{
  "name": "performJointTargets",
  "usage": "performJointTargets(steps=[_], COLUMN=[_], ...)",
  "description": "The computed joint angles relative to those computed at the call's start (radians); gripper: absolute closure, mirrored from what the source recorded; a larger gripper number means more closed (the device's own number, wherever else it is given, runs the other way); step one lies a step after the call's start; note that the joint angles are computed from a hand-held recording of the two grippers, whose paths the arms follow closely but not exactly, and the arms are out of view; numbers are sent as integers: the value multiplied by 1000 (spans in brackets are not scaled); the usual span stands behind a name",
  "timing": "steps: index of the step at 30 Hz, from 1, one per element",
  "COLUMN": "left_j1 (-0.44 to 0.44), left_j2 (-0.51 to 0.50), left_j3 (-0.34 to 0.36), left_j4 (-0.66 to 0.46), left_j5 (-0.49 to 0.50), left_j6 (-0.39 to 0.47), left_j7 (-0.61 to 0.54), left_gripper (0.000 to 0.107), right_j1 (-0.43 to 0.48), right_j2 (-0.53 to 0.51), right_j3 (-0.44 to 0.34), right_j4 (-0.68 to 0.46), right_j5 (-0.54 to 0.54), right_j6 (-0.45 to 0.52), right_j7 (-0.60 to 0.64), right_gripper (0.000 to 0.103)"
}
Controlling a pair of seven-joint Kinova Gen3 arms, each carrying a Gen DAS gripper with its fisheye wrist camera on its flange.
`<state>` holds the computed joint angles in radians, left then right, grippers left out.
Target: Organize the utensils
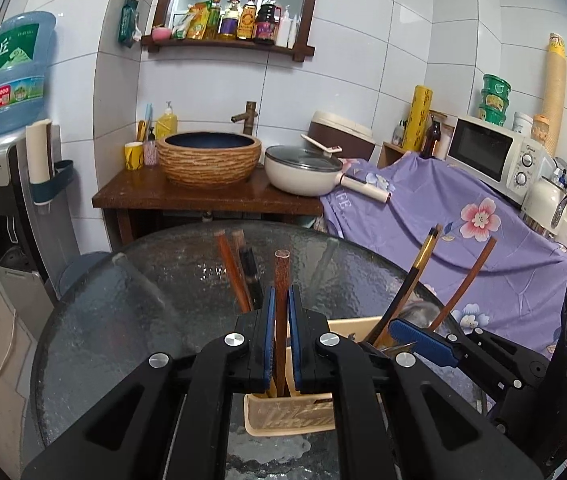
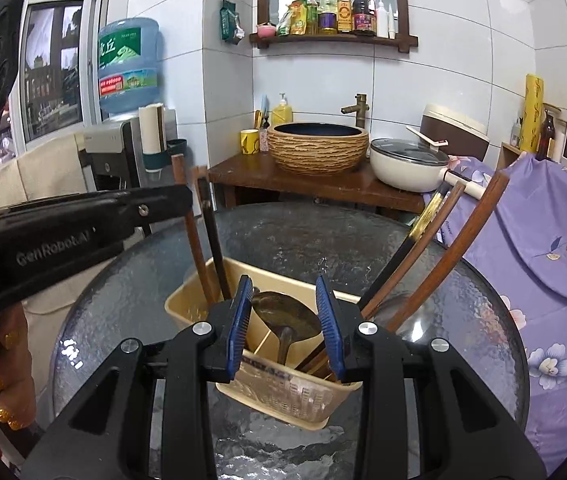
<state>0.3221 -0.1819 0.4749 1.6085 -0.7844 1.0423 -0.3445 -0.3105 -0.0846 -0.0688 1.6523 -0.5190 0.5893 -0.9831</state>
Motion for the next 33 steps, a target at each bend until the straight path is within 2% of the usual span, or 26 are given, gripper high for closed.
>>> performJointTargets(steps=[9, 10, 11, 12, 13, 14, 15, 16, 18, 22, 25, 29, 33], left_j1=[6, 5, 3, 0, -6, -14, -25, -38, -96, -186, -248, -275, -363], left_j2=[-3, -10, -21, -28, -41, -50, -68, -82, -139, -225, -300, -370, -443], left_j3=[-11, -12, -7, 1, 18, 35, 57, 78, 155, 272, 361, 427, 538], left_j4=[38, 42, 50, 52, 58, 65, 77, 86, 125, 174, 210, 237, 244], left_j5=[26, 27, 22, 19, 6, -5, -22, -35, -83, -128, -116, -30, 78], left_j6=[-29, -32, -38, -38, -33, -30, -25, -21, 3, 64, 103, 99, 135], left_j7=[10, 10, 17, 18, 29, 41, 62, 82, 156, 199, 210, 192, 186], left_gripper=[102, 102, 102, 101, 96, 91, 76, 56, 34, 11, 11, 11, 11], right_j1=[-5, -10, -17, -28, -38, -48, -58, -68, -103, -189, -243, -296, -241], right_j2=[-8, -15, -25, -38, -50, -68, -80, -91, -137, -264, -360, -484, -599], right_j3=[-6, -3, 9, 22, 35, 47, 61, 71, 111, 187, 231, 271, 203], right_j4=[39, 51, 66, 85, 101, 120, 129, 139, 187, 303, 374, 460, 564], right_j5=[12, 3, -22, -54, -80, -97, -108, -117, -147, -143, -128, -115, -71], right_j6=[-46, -62, -75, -95, -112, -128, -131, -138, -173, -248, -257, -242, -268], right_j7=[10, 22, 50, 84, 112, 136, 154, 170, 223, 284, 271, 226, 133], right_gripper=[69, 64, 49, 41, 33, 33, 33, 33, 31, 19, 11, 6, 6])
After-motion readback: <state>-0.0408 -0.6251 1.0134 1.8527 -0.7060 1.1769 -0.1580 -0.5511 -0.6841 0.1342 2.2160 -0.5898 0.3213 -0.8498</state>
